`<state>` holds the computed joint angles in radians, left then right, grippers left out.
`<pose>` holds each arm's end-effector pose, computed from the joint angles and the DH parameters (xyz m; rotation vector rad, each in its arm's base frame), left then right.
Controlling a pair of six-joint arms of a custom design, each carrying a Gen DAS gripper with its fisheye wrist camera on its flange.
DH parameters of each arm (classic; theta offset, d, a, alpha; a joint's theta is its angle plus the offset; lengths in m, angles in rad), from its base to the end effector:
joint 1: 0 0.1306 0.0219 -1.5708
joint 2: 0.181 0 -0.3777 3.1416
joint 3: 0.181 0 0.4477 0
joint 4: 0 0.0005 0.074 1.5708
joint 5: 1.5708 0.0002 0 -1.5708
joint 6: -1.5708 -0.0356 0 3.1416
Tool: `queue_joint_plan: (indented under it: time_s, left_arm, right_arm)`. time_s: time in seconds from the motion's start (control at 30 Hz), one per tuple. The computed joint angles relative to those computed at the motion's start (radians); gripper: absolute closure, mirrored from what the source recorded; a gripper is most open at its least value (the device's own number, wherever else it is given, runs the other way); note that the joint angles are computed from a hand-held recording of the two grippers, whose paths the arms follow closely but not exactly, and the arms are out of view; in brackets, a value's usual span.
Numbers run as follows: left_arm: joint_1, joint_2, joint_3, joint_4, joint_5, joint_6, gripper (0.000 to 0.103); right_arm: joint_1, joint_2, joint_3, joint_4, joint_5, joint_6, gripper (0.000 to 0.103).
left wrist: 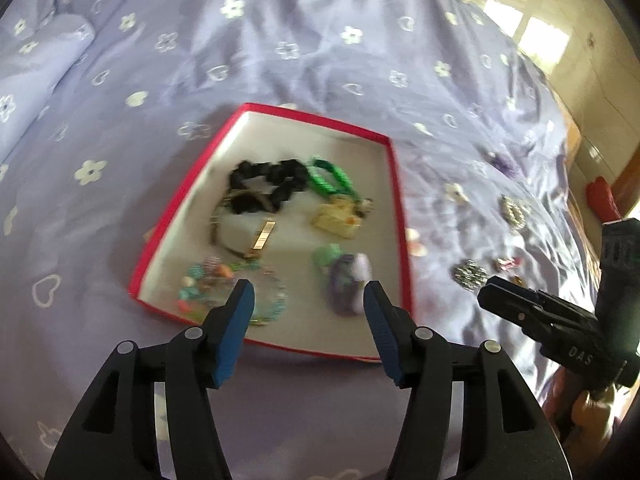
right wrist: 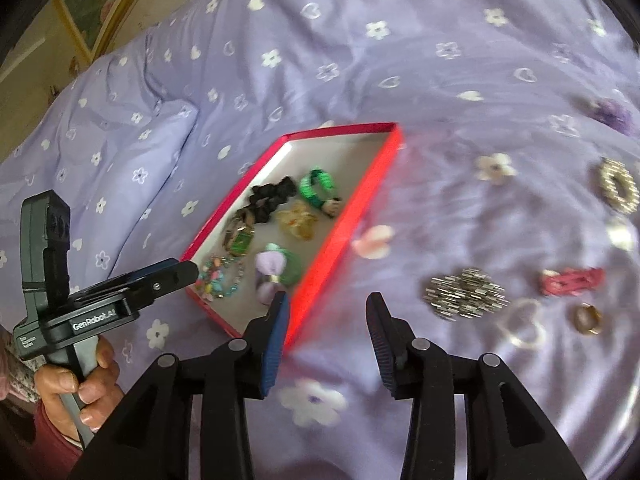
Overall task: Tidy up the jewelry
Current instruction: 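Grasp the silver chain with the left tool while the right grasps the gold ring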
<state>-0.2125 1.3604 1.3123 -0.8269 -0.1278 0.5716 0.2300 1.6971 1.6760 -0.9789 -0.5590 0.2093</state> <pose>0.5169 -0.1074 0.4026 -0.4925 2.3956 -0.1942 0.6188 0.1638 0.3934 -0.7466 2.3828 0.7217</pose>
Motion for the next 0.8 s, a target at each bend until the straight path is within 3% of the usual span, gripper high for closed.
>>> queue_joint_plan:
  time_s: [0.47,0.8]
  left_arm:
    - [-0.085,0.094,0.109,-0.014,0.024,-0.043,0.043]
    - [-0.124,0.194,0.214,-0.041,0.044,-0.096,0.039]
  right_arm:
    - [-0.134,-0.029,-0.039,0.031,0.04,-0.025,0.06]
    - [-0.184,-0.021,-0.043,0.049,0.076,-0.028,0.06]
